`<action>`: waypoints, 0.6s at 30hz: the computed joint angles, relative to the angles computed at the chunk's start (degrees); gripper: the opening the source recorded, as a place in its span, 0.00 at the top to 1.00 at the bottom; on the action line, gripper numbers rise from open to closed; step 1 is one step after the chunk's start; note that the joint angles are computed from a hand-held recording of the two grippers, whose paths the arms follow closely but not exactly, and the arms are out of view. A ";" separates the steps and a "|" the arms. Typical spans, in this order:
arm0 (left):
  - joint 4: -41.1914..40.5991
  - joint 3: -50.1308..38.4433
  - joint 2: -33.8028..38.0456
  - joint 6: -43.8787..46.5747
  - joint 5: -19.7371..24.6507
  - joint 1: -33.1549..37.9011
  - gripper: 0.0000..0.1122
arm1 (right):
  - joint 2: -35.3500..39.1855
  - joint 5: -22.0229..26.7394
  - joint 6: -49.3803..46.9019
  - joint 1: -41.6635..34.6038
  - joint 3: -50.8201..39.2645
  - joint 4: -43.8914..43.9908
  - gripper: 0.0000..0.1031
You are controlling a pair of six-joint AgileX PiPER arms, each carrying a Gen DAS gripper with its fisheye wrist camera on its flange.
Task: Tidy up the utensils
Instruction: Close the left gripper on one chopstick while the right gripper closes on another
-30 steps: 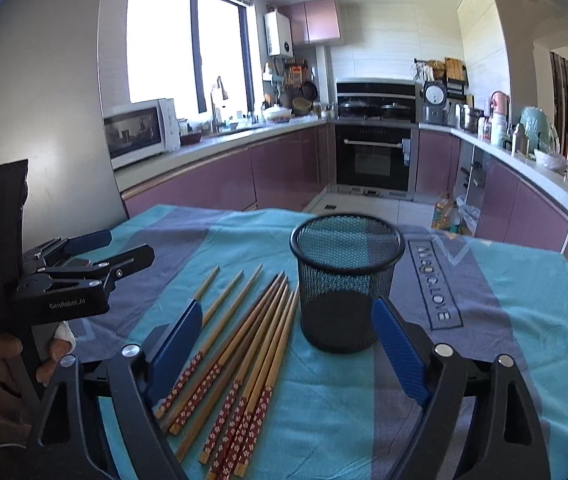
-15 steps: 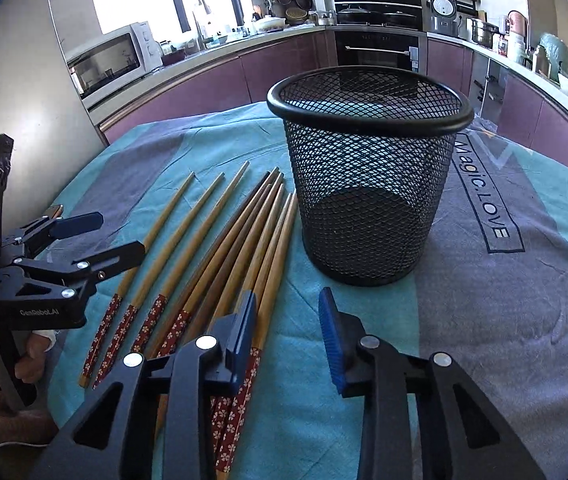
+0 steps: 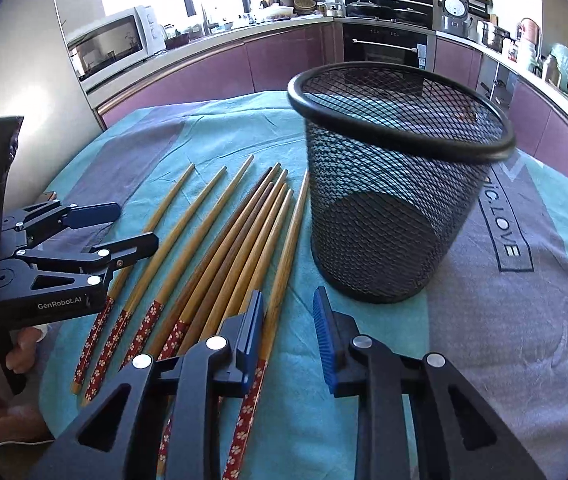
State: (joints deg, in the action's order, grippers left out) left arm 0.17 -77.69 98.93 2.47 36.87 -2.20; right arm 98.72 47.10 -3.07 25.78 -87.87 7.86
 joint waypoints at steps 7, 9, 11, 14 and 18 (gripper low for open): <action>-5.76 -1.87 1.38 4.15 0.82 0.57 0.73 | 0.44 0.13 -4.13 -2.09 0.20 7.20 0.92; -7.90 -1.93 1.09 5.03 1.60 1.14 0.84 | 0.07 0.06 -5.55 -3.01 0.85 9.88 0.93; -11.74 -1.95 0.87 7.33 2.64 2.16 0.89 | -0.42 -0.02 -7.24 -3.96 1.62 12.11 0.94; -12.76 -2.02 1.03 7.66 2.64 2.36 0.90 | -1.02 -0.34 -8.14 -4.45 2.33 13.44 0.94; -16.56 -2.17 1.20 10.34 3.46 3.47 0.91 | -2.16 -0.67 -9.67 -4.56 3.16 14.73 0.94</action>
State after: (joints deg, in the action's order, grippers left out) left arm -16.39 -79.86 100.14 12.81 40.33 1.27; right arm 96.56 46.44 -12.73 21.22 -84.70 22.59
